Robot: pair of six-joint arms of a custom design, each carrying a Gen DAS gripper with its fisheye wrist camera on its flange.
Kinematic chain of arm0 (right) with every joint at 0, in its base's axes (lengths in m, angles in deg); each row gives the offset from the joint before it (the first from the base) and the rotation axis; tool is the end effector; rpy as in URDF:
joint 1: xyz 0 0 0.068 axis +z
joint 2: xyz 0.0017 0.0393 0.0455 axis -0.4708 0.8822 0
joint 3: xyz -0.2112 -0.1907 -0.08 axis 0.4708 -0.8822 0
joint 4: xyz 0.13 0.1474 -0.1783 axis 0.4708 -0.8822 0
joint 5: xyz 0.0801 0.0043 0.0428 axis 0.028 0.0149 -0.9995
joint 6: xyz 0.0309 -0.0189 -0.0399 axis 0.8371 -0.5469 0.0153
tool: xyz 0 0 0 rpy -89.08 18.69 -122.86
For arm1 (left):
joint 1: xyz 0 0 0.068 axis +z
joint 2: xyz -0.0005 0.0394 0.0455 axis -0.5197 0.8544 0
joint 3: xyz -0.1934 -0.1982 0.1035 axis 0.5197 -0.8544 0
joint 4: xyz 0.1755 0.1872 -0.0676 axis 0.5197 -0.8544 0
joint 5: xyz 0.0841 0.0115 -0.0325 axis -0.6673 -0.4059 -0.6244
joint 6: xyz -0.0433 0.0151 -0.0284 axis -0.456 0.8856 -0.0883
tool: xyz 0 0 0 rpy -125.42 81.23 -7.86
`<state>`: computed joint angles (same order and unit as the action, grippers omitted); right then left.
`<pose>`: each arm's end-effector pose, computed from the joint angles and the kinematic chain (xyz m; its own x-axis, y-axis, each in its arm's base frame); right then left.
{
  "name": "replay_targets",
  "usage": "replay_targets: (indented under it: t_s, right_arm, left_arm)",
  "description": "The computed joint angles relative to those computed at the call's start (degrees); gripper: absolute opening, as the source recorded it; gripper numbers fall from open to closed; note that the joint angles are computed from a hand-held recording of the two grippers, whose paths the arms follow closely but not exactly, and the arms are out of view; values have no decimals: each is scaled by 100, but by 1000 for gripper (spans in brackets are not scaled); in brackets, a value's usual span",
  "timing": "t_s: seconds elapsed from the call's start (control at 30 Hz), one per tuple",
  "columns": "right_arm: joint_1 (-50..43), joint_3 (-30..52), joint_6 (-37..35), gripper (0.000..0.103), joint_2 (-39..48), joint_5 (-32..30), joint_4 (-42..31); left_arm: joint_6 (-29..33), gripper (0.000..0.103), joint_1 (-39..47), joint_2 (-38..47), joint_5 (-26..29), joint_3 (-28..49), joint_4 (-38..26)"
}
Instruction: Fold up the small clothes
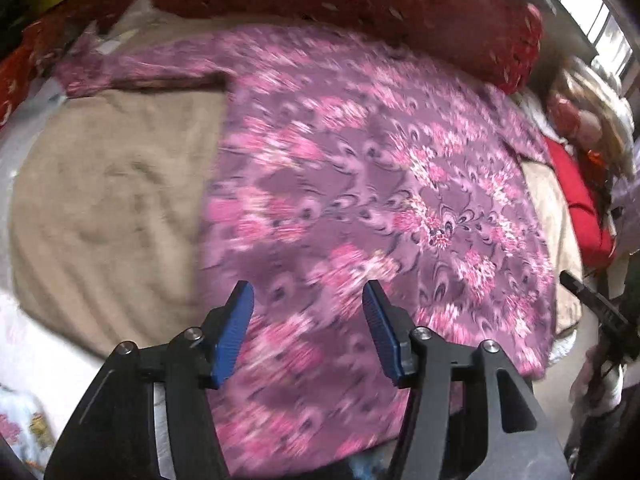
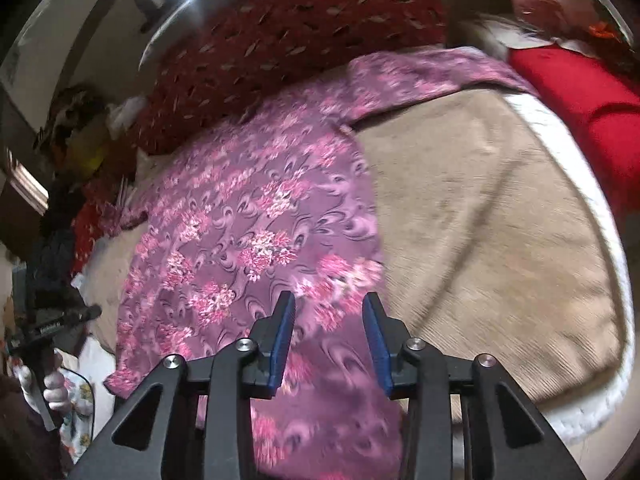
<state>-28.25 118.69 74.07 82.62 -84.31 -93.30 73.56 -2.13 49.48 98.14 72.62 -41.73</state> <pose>0.2196 0.0133 0.2534 -0.8276 0.0211 -0.5610 -0.2031 0.9203 0.3343 0.1926 0.0972 0.3178 -0.8954 -0.2092 -0.3931 -0.1670 0.9761 -0.1390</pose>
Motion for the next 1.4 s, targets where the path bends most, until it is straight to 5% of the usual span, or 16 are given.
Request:
replay_targets:
  t_s: [0.1,0.2,0.3,0.53,0.77,0.9,1.0,1.07,1.1,1.13,1.17,1.27,1.4]
  right_arm:
    - [423,116,-84,33,844,586,91]
    - [-213,531,-242,31,963,-155,-60]
    - [-1371,1234,59,41,1352,-824,72]
    - [-3041,3822,2206,53,4103,-1350,534]
    - [-2846,5963,3995,57,6227,-1561,828]
    - [-2708,7156,4744,75,7182,-1631,954]
    - [-2709,7675,4960,76,7549,-1660,834]
    - [-2715,7601,5095,69,7518,-1567,938]
    - [-2721,7393,5146,49,7411,-1493,1145]
    - [-2727,7226,5073,16,7289,-1388,1270]
    - [-2730,7077,5002,10,7158,-1261,1362]
    - [-2678,6412,4675,10,6503,-706,1888]
    - [-2364,6395,3530,10,5902,-366,1527]
  left_arm:
    - [-447,55,-718,234,-611,-270,303]
    - [-561,55,-1022,452,-762,-256,340]
    - [-444,55,-915,565,-510,-20,243]
    - [-583,55,-682,1059,-27,529,13]
    - [-799,55,-1051,1704,-184,1189,-22]
    - [-938,55,-1154,2133,-120,1672,-18]
    - [-1055,55,-1255,2533,-178,2125,112]
    - [-1158,55,-1313,2850,-242,2474,228]
    - [-1230,55,-1341,2987,-276,2611,306]
    - [-1276,55,-1351,3089,-296,2703,358]
    - [-1343,55,-1351,3216,-317,2827,405]
    - [-1532,55,-1265,3530,-212,3060,490]
    - [-1690,56,-1107,3669,80,3021,596]
